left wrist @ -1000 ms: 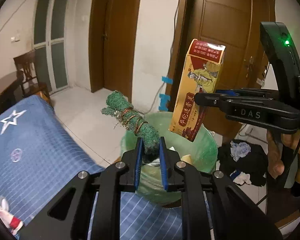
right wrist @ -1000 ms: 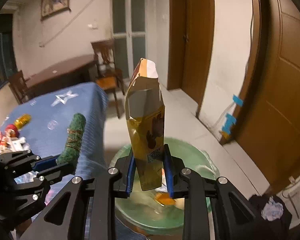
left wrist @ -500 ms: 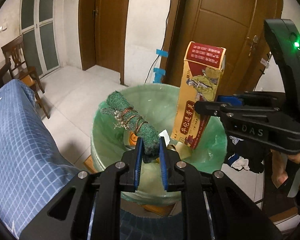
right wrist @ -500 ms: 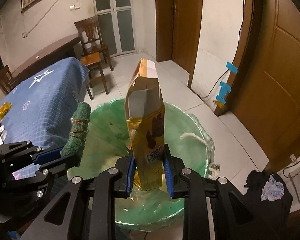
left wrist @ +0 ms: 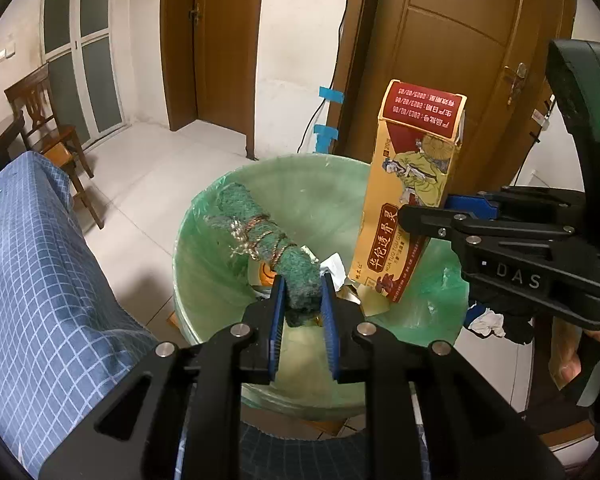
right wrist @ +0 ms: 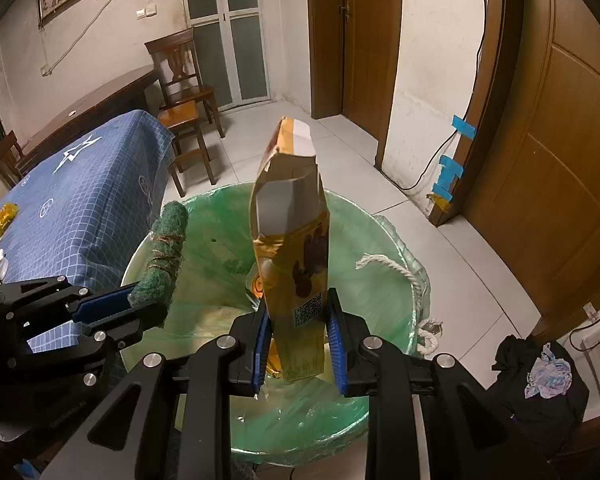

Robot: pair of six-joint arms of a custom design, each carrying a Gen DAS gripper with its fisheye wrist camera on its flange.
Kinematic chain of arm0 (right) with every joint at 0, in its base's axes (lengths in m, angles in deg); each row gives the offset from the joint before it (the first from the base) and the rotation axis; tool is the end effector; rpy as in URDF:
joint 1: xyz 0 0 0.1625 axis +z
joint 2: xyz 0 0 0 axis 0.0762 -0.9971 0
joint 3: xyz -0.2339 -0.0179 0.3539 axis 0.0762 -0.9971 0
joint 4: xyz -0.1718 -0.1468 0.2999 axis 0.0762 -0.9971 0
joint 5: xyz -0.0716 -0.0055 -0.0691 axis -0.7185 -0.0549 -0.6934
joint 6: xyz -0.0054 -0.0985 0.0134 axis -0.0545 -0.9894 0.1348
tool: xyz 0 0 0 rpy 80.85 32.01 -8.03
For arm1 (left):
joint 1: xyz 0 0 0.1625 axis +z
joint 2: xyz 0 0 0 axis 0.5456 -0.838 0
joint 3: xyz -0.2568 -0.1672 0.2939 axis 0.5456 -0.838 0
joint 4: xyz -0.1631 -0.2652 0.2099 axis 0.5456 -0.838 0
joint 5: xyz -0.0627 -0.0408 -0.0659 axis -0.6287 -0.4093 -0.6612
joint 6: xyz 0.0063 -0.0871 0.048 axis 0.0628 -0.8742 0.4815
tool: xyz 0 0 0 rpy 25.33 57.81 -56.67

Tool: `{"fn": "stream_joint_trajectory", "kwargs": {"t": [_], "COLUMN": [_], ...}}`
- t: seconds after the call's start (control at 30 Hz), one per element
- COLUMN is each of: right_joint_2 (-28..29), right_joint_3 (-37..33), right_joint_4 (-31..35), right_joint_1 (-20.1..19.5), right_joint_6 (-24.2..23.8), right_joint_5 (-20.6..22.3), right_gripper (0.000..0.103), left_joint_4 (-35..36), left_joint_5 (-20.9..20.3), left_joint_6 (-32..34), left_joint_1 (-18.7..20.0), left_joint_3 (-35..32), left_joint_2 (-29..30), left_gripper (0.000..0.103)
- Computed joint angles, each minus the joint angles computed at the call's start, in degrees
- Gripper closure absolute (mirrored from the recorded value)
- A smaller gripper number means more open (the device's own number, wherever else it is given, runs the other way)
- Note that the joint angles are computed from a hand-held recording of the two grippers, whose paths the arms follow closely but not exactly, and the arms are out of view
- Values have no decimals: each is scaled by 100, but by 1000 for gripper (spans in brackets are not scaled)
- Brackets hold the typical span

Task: Collect trash
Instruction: 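Open both tools to drop the carton and scrubber into the bucket, then move both open tools back over the trash pile on the table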

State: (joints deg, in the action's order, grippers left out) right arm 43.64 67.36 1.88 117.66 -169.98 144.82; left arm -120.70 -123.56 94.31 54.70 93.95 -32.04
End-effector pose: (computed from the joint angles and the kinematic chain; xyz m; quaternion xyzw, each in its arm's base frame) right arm 0.3296 -0.4464 -0.0982 -0.0459 -0.8293 0.3961 0.3915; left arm 0.1229 -0.5514 0.3601 0.5059 0.8475 -0.1052 0.1214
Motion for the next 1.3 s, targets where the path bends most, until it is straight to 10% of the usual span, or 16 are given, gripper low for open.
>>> {"fn": "stream_joint_trajectory", "kwargs": {"t": [0.1,0.17,0.23,0.4,0.77,1.3], "right_joint_2": [-84,-122,-87,-78,468,2271], "right_joint_3": [170,281,272,461,422,-2349], "right_joint_4": [-241,-416,-336,-735,-2115,117], "right_joint_1": [19,46,88,304,1414,2469], "right_joint_6": [19,24,165,73,-956,-70], "right_joint_5": [75,156,229,406,917,422], "right_gripper": [59,25,25,23,11,7], "left_joint_4": [7,-43,-131,-189,58,1320], "left_joint_5": [139,192,200,236,193,-318], "left_joint_6": [-97,-119,-106,-153,767,2137], "left_joint_1": [-30,-41,-39,4,496,1995], "left_joint_3": [-5,39,90,137,108,-1138], "left_joint_2": [22,11,-33,-164,-900,-1178], "left_gripper": [70,48,26,14,6,6]}}
